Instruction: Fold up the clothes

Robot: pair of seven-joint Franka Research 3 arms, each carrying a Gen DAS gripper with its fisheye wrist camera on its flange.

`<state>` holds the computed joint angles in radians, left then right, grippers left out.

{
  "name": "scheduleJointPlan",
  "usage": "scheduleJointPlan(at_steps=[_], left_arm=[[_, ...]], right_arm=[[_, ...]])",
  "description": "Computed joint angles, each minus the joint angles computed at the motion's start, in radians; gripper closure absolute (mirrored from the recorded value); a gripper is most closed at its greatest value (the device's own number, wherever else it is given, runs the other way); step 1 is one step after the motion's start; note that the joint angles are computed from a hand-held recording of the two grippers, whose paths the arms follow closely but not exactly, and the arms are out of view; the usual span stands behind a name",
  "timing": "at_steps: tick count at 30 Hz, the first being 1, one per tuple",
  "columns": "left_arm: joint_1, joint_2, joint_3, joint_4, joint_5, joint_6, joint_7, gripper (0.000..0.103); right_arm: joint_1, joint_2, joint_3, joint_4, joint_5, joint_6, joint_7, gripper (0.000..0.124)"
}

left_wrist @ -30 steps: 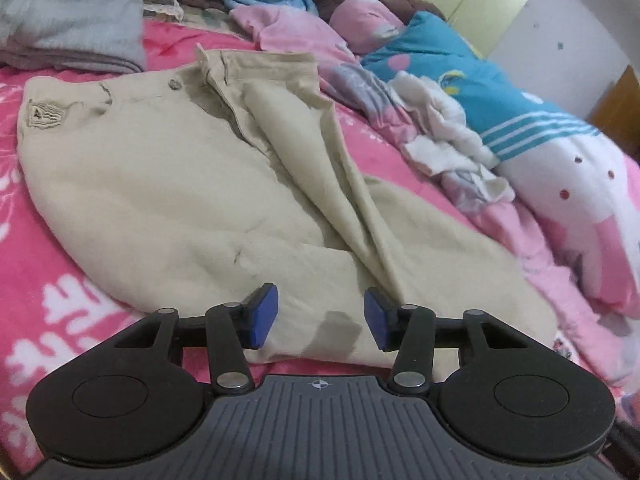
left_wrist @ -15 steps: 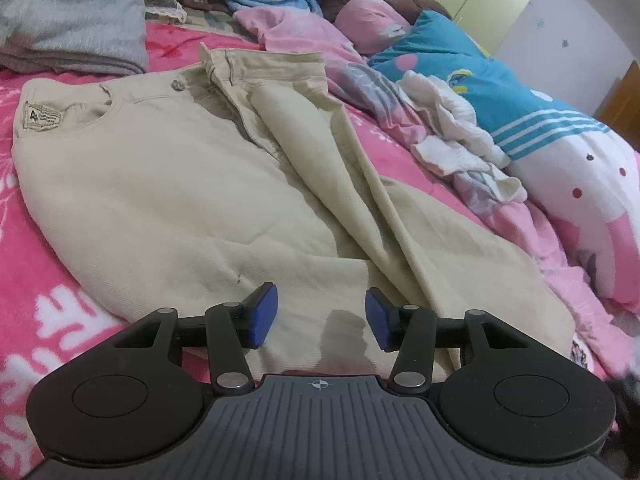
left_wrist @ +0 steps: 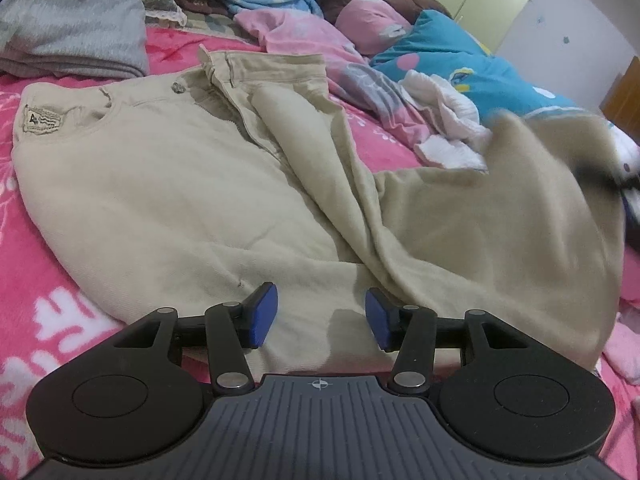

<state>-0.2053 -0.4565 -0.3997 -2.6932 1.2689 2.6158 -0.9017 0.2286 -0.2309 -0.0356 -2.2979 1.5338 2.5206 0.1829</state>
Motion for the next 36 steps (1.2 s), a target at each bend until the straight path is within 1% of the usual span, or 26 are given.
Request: scheduleJointPlan(at_steps=[1,3,4,5,6,8,9,10,11,13,15,16,18,20,21,23,24,26,29,31,32,34,36], left_arm=[[0.001,0.0,0.001,0.0,0.001,0.003,-0.004,0.054],[0.003,-0.001,0.004,-0.002,0.005,0.008,-0.01,0.054],[0.004,-0.001,0.005,-0.003,0.007,0.012,-0.012,0.054],[0.005,-0.003,0.006,-0.004,0.009,0.016,-0.015,0.054],[0.006,-0.004,0.007,-0.005,0.012,0.02,-0.019,0.054],[0.009,-0.007,0.009,-0.008,0.017,0.028,-0.028,0.054],[0.011,-0.009,0.009,-0.01,0.019,0.033,-0.033,0.054],[0.011,-0.008,0.008,-0.009,0.017,0.03,-0.031,0.054],[0.01,-0.007,0.006,-0.008,0.015,0.028,-0.03,0.054],[0.009,-0.005,0.003,-0.006,0.01,0.022,-0.026,0.054],[0.008,-0.003,0.002,-0.004,0.007,0.018,-0.026,0.054],[0.008,-0.003,0.002,-0.004,0.007,0.018,-0.026,0.054],[0.008,-0.003,0.003,-0.004,0.007,0.018,-0.026,0.054],[0.009,-0.002,0.003,-0.004,0.01,0.019,-0.025,0.054],[0.009,-0.002,0.004,-0.004,0.01,0.019,-0.024,0.054],[0.01,0.0,0.005,-0.003,0.012,0.021,-0.025,0.053],[0.01,0.001,0.005,-0.003,0.013,0.021,-0.026,0.053],[0.011,0.003,0.006,-0.001,0.014,0.021,-0.026,0.053],[0.009,0.007,0.005,0.002,0.014,0.014,-0.021,0.052],[0.007,0.01,0.004,0.003,0.014,0.01,-0.018,0.052],[0.007,0.011,0.004,0.004,0.013,0.008,-0.016,0.052],[0.005,0.014,0.004,0.006,0.013,0.003,-0.013,0.052],[0.002,0.015,0.005,0.007,0.013,-0.001,-0.011,0.052]], right_arm=[[0.015,0.017,0.023,0.03,-0.037,0.007,0.018,0.099],[0.036,0.061,0.049,0.09,-0.169,-0.036,0.103,0.089],[0.039,0.068,0.049,0.108,-0.226,-0.082,0.146,0.085],[0.039,0.068,0.039,0.12,-0.255,-0.151,0.163,0.081],[0.036,0.059,0.019,0.122,-0.241,-0.234,0.144,0.078],[0.012,0.036,-0.036,0.108,-0.152,-0.386,0.069,0.073],[-0.006,0.027,-0.054,0.099,-0.121,-0.423,0.054,0.071],[-0.025,0.02,-0.059,0.087,-0.105,-0.406,0.06,0.064],[-0.042,0.015,-0.064,0.078,-0.09,-0.388,0.066,0.062],[-0.074,0.015,-0.069,0.067,-0.084,-0.339,0.09,0.061],[-0.094,0.04,-0.048,0.064,-0.163,-0.246,0.146,0.061],[-0.096,0.05,-0.037,0.058,-0.197,-0.204,0.151,0.061],[-0.09,0.078,-0.023,0.049,-0.216,-0.134,0.107,0.059],[-0.08,0.113,-0.01,0.044,-0.197,-0.075,0.034,0.048],[-0.074,0.135,-0.006,0.052,-0.17,-0.063,-0.005,0.045],[-0.069,0.19,0.005,0.085,-0.142,-0.059,-0.045,0.037],[-0.068,0.211,0.014,0.098,-0.137,-0.054,-0.046,0.036],[-0.069,0.256,0.028,0.129,-0.143,-0.042,-0.012,0.03],[-0.076,0.322,0.048,0.178,-0.156,-0.035,0.065,0.027],[-0.094,0.354,0.055,0.205,-0.122,-0.072,0.118,0.024],[-0.108,0.366,0.057,0.216,-0.087,-0.105,0.143,0.023],[-0.141,0.395,0.058,0.24,-0.033,-0.213,0.205,0.024],[-0.156,0.42,0.065,0.259,-0.017,-0.265,0.253,0.024]])
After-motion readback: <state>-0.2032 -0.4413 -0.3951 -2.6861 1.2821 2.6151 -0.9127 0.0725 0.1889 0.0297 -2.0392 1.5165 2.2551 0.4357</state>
